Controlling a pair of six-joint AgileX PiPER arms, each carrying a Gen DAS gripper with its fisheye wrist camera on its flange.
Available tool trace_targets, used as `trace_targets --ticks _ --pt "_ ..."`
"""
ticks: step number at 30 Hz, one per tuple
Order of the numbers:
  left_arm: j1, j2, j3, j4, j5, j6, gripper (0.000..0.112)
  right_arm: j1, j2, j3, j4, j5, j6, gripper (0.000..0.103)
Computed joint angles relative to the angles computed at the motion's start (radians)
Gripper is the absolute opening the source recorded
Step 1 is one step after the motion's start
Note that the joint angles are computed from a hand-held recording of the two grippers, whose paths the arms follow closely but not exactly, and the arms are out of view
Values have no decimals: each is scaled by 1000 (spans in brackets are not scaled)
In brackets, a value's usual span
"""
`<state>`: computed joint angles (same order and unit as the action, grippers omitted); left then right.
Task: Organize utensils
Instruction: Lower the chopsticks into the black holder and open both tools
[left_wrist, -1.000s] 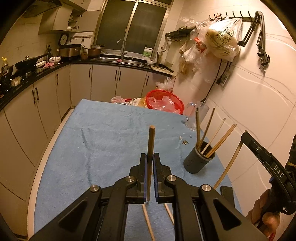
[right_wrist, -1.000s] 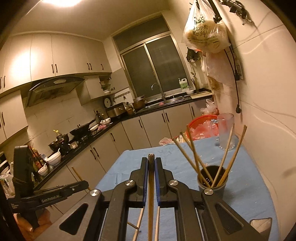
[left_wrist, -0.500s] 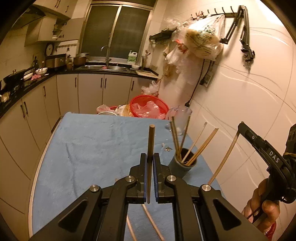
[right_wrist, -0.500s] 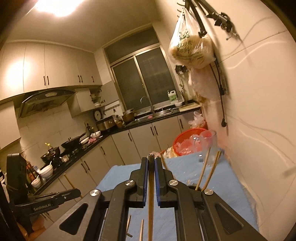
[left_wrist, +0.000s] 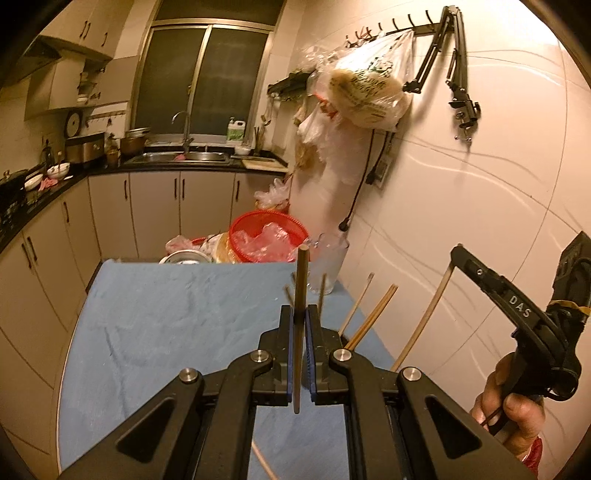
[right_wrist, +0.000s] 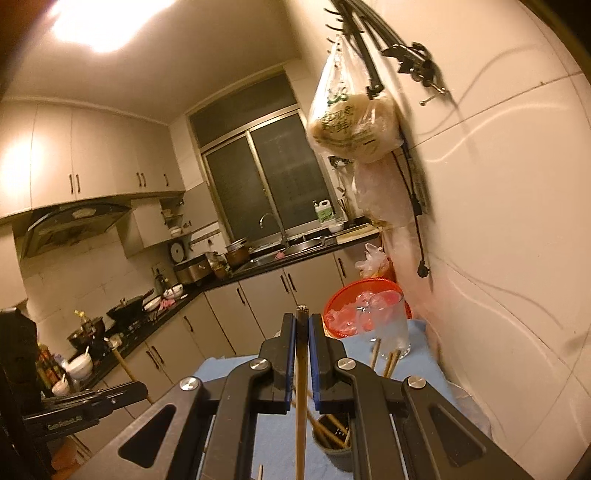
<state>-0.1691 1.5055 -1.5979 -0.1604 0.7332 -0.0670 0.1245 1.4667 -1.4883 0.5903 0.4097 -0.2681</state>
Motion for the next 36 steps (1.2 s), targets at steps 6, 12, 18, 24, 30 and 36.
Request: trace_targets --ticks 6,12,18,24,30,36 --pt "-36 112 -175 25 33 -40 6 -24 90 -146 -81 13 79 8" --pt "-46 246 -341 5 75 -48 6 -53 209 -278 -92 44 115 8" --pt "-54 379 -475 -20 101 -41 6 -59 318 -370 -142 35 163 8" --pt "-66 443 -477 -27 92 -18 6 -47 378 -375 -133 34 130 8" --pt "-62 444 -417 -24 70 -18 6 -24 389 -348 -142 50 105 9" --pt "-66 409 -367 8 65 -26 9 -22 380 -363 -216 90 187 10"
